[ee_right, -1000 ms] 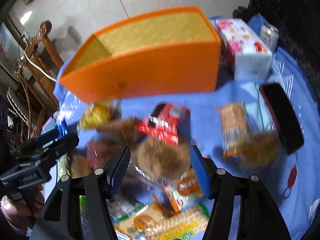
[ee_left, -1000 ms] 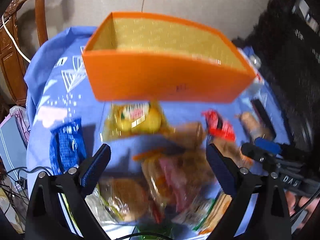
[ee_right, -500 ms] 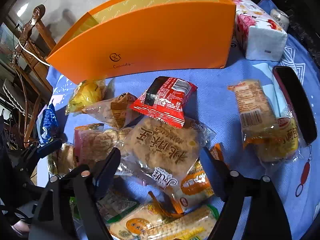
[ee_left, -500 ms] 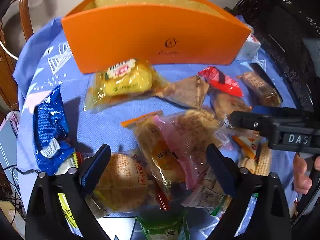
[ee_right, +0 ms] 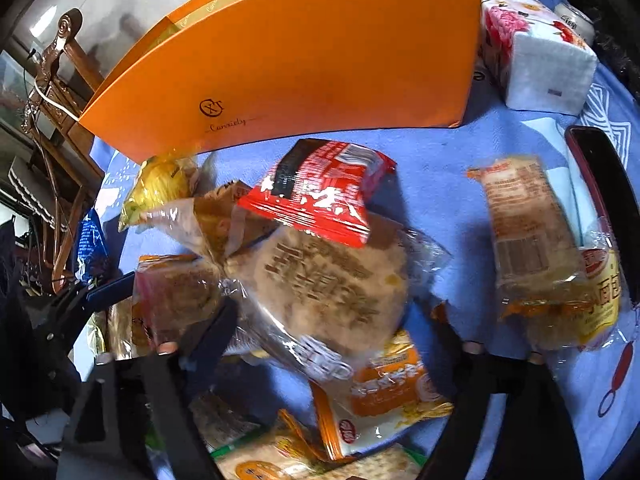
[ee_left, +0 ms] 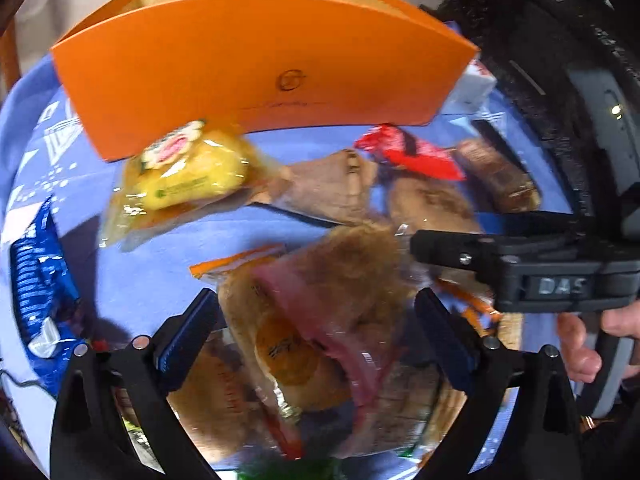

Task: Organize snacks
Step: 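Move both grippers back from the box to the snack pile, then grasp the pink-edged clear snack bag with the left gripper while the right grasps a clear printed bag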

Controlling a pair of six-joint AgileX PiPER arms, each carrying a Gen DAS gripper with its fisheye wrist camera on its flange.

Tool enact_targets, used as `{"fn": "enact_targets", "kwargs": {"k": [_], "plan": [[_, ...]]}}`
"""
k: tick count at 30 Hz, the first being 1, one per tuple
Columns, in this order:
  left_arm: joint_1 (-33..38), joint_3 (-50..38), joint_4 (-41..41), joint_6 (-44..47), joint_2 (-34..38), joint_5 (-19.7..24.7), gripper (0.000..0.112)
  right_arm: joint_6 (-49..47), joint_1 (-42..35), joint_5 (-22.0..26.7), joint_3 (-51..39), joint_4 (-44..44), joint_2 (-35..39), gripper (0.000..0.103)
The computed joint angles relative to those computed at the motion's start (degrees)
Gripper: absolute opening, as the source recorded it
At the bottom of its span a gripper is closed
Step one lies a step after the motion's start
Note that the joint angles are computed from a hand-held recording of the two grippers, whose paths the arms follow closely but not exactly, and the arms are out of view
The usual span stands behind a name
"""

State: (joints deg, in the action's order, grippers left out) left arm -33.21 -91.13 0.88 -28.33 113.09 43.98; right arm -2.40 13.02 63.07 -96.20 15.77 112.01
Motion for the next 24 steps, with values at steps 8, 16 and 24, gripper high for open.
{"fn": "enact_targets", "kwargs": {"k": [8, 16, 24], "plan": [[-0.7, -5.9, -4.7, 5.4, 5.6, 2.2, 0.096, -3.3, -2.1, -0.2, 2.6, 2.5, -1.8, 0.067], [-0.2, -2.8, -4.4, 5.7, 4.0, -1.8, 0.071, -3.2, -2.4, 0.8, -1.1, 4.0, 1.5, 0.081], [0.7, 1.3, -7.0, 6.4, 0.4, -5.1, 0.049, -4.2, -4.0, 0.1, 1.0, 4.1, -1.9, 0.07]]}}
